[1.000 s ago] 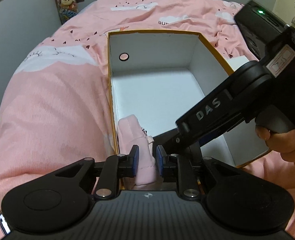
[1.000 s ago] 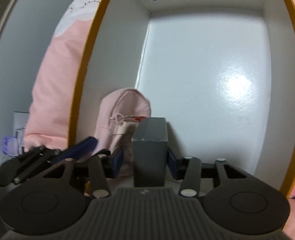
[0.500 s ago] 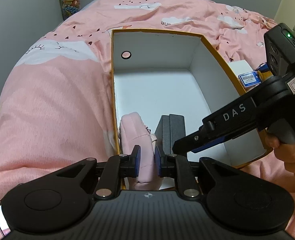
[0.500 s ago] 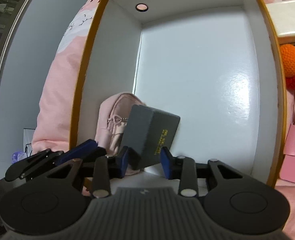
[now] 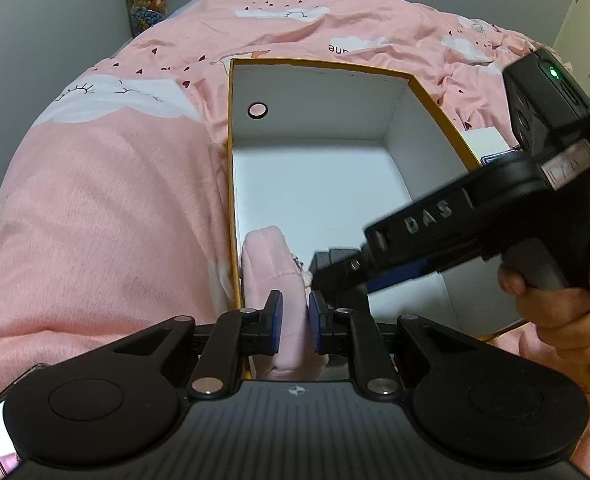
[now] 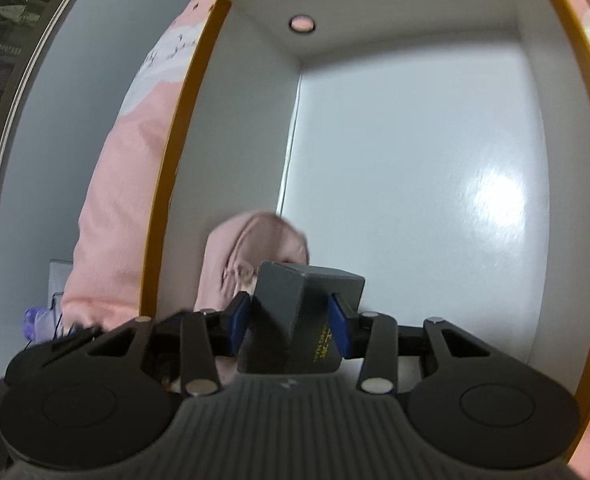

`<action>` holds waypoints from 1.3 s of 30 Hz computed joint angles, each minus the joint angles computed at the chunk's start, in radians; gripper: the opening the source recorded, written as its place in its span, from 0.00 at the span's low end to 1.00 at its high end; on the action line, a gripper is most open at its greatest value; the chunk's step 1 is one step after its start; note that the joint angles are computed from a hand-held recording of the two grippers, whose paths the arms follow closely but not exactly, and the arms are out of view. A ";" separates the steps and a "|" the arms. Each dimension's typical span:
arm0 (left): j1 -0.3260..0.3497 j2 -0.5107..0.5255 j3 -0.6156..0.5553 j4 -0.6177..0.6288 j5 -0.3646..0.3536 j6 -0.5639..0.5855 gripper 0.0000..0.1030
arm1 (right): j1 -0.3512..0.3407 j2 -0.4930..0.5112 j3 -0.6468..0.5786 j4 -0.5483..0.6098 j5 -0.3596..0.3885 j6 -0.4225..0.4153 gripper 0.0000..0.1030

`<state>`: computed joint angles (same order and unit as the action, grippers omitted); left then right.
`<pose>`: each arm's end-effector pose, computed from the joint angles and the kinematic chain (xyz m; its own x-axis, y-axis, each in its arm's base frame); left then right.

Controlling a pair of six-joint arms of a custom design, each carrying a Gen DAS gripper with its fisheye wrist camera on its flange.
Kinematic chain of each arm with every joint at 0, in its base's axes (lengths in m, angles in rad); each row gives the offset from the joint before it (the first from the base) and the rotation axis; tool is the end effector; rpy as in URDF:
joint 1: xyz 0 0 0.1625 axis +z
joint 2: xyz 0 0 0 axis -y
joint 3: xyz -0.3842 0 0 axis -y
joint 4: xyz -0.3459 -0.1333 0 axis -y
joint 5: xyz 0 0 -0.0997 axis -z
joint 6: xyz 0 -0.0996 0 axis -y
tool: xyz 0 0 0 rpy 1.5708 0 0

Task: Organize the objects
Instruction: 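Open the right tool to release the black box and withdraw both tools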

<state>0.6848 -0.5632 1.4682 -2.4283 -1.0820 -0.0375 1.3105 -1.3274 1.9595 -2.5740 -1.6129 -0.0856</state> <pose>-0.3771 -0.5404 0.0030 -0.5698 0.6738 -0.4705 0.7528 0.6575 0.0299 -0.0041 -0.5170 0.2744 -0.9785 0.1939 0.0701 0.1568 0.9205 -0.3580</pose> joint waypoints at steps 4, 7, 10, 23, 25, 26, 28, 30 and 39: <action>0.001 0.000 -0.001 0.000 -0.002 0.008 0.18 | -0.015 -0.007 -0.011 0.074 0.038 -0.017 0.42; 0.001 0.003 -0.004 0.006 0.006 0.004 0.18 | 0.000 0.004 -0.005 0.051 0.025 -0.062 0.42; 0.002 0.001 -0.001 0.002 0.003 0.003 0.18 | 0.003 0.002 0.000 0.043 0.020 -0.071 0.42; -0.001 -0.005 0.016 -0.044 -0.008 0.013 0.20 | 0.010 -0.043 0.036 0.003 0.007 -0.100 0.49; -0.003 -0.008 0.022 -0.058 -0.010 0.020 0.23 | 0.011 -0.046 0.042 -0.009 0.003 -0.099 0.49; -0.003 -0.010 0.026 -0.067 -0.012 0.024 0.23 | 0.011 -0.050 0.044 -0.012 0.001 -0.098 0.49; -0.004 -0.012 0.029 -0.081 -0.021 0.029 0.24 | 0.013 -0.060 0.049 -0.021 -0.002 -0.101 0.49; -0.007 -0.014 0.032 -0.099 -0.031 0.031 0.24 | 0.017 -0.073 0.058 -0.037 -0.006 -0.107 0.49; -0.037 -0.016 0.039 -0.188 -0.140 0.103 0.24 | 0.019 -0.274 0.170 -0.163 -0.007 -0.177 0.49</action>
